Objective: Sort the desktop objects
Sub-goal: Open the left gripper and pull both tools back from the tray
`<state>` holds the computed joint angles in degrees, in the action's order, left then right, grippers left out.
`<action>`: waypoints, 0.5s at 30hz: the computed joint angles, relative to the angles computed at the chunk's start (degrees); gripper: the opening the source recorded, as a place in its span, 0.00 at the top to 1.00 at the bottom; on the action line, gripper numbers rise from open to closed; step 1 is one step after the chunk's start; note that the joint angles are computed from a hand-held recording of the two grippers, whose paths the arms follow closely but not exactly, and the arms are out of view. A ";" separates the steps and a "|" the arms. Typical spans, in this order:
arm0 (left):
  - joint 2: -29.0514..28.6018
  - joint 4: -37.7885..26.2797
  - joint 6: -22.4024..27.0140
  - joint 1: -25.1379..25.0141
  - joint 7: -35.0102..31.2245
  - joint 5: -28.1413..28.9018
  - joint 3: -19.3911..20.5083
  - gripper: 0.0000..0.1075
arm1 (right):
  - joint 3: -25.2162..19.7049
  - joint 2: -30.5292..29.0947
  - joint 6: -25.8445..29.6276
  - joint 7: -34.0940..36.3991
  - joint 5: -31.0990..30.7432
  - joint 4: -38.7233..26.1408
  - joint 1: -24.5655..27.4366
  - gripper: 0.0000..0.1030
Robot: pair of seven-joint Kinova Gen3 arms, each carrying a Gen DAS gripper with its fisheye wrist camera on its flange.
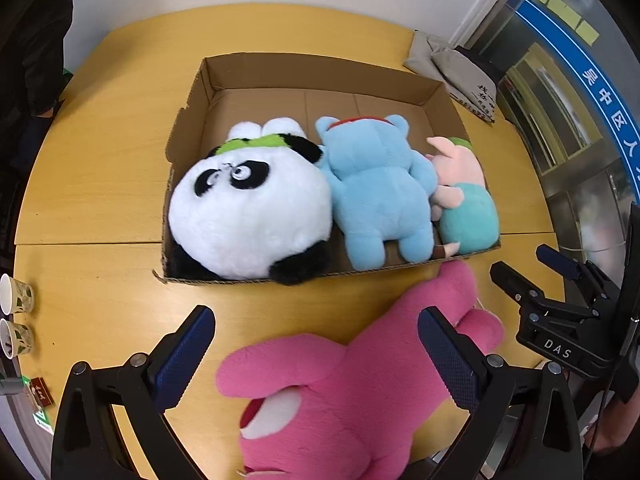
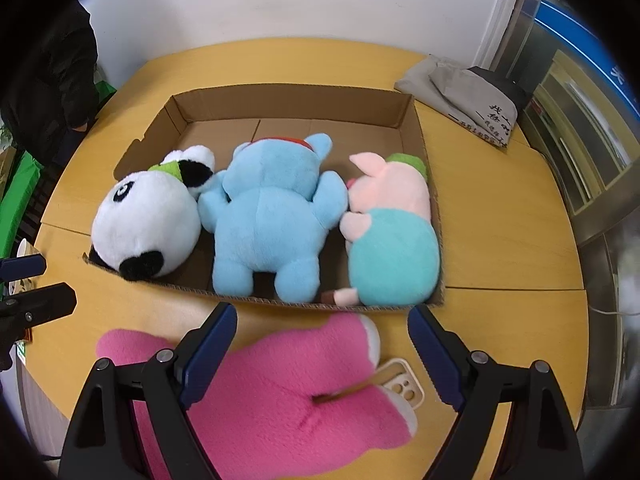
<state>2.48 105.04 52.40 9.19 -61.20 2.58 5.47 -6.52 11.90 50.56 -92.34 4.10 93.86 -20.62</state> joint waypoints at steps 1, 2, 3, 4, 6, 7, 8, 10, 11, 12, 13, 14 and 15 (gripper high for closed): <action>-0.11 0.03 -0.05 0.22 0.36 0.01 0.20 0.05 | 0.02 -0.23 0.12 0.35 -0.08 0.25 0.19 0.15; -0.19 0.07 -0.10 0.51 0.82 -0.14 0.41 0.05 | 0.04 -0.41 0.24 0.62 -0.09 0.44 0.32 0.15; -0.29 0.11 -0.11 0.78 1.26 -0.29 0.60 0.05 | 0.05 -0.60 0.35 0.90 -0.12 0.62 0.45 0.15; -0.42 0.18 0.01 1.03 1.72 -0.46 0.74 0.05 | 0.05 -0.86 0.37 1.35 -0.36 0.82 0.72 0.15; -0.77 0.44 0.13 1.47 2.51 -0.63 1.00 0.05 | 0.04 -1.40 0.33 2.06 -0.84 1.20 1.15 0.15; -0.97 0.60 0.16 1.68 2.87 -0.67 1.12 0.05 | 0.03 -1.69 0.29 2.36 -1.08 1.39 1.34 0.15; -1.17 0.75 0.17 1.84 3.17 -0.70 1.21 0.05 | 0.04 -1.96 0.26 2.55 -1.16 1.57 1.45 0.15; -1.46 0.96 0.18 2.10 3.62 -0.81 1.36 0.05 | 0.05 -2.50 0.22 2.77 -1.13 1.91 1.57 0.15; -1.63 1.07 0.18 2.22 3.92 -0.90 1.44 0.05 | 0.04 -2.77 0.30 3.01 -1.24 2.03 1.70 0.15; -1.80 1.18 0.18 2.35 4.23 -0.99 1.53 0.05 | 0.04 -3.04 0.38 3.24 -1.35 2.14 1.83 0.15; -1.97 1.29 0.18 2.47 4.50 -1.07 1.61 0.05 | 0.03 -3.29 0.43 3.36 -1.38 2.25 1.89 0.15; -2.15 1.37 0.19 2.54 4.62 -1.09 1.65 0.05 | 0.00 -3.50 0.41 3.39 -1.32 2.39 1.88 0.15; -2.29 1.43 0.25 2.56 4.64 -1.09 1.66 0.05 | -0.03 -3.71 0.39 3.49 -1.31 2.55 1.90 0.15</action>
<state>0.19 106.47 52.64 11.74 -56.57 1.48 7.14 -6.55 8.20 50.94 -88.85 2.79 96.41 -18.72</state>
